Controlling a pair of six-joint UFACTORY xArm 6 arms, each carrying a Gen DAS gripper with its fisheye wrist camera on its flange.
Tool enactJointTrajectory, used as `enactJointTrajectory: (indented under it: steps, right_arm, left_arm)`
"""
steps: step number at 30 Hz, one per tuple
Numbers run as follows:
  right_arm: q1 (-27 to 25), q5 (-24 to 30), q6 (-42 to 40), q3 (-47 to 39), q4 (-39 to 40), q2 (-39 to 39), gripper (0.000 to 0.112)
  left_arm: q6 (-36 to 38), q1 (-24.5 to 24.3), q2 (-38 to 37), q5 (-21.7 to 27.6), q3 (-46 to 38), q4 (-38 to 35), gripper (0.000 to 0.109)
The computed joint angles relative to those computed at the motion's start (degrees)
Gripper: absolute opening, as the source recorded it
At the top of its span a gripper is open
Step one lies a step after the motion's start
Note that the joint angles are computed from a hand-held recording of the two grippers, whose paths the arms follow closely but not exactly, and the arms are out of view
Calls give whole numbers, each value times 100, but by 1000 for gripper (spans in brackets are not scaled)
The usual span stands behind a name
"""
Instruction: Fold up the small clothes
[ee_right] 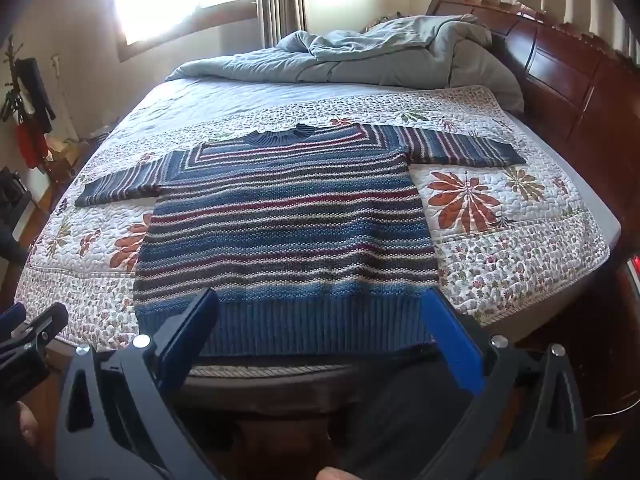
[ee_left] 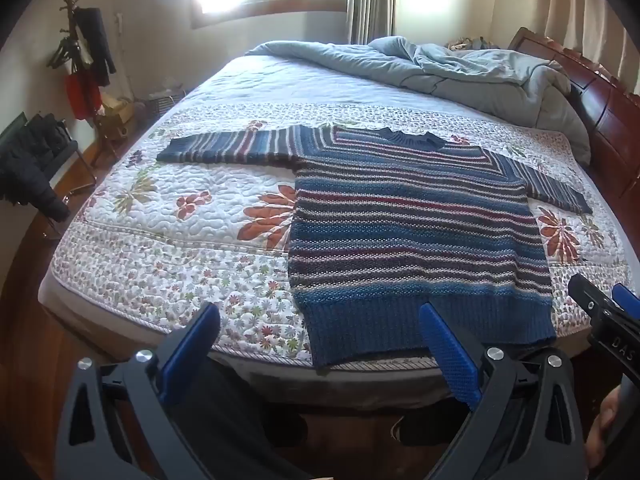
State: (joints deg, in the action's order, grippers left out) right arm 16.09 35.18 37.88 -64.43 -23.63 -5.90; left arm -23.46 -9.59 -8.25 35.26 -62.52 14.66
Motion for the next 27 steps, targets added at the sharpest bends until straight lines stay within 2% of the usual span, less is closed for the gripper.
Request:
enactJointTrajectory:
  steps: [27]
  right_arm:
    - [2, -43, 81, 80, -77, -14, 101]
  left_arm:
    - [41, 11, 3, -83, 57, -13, 99]
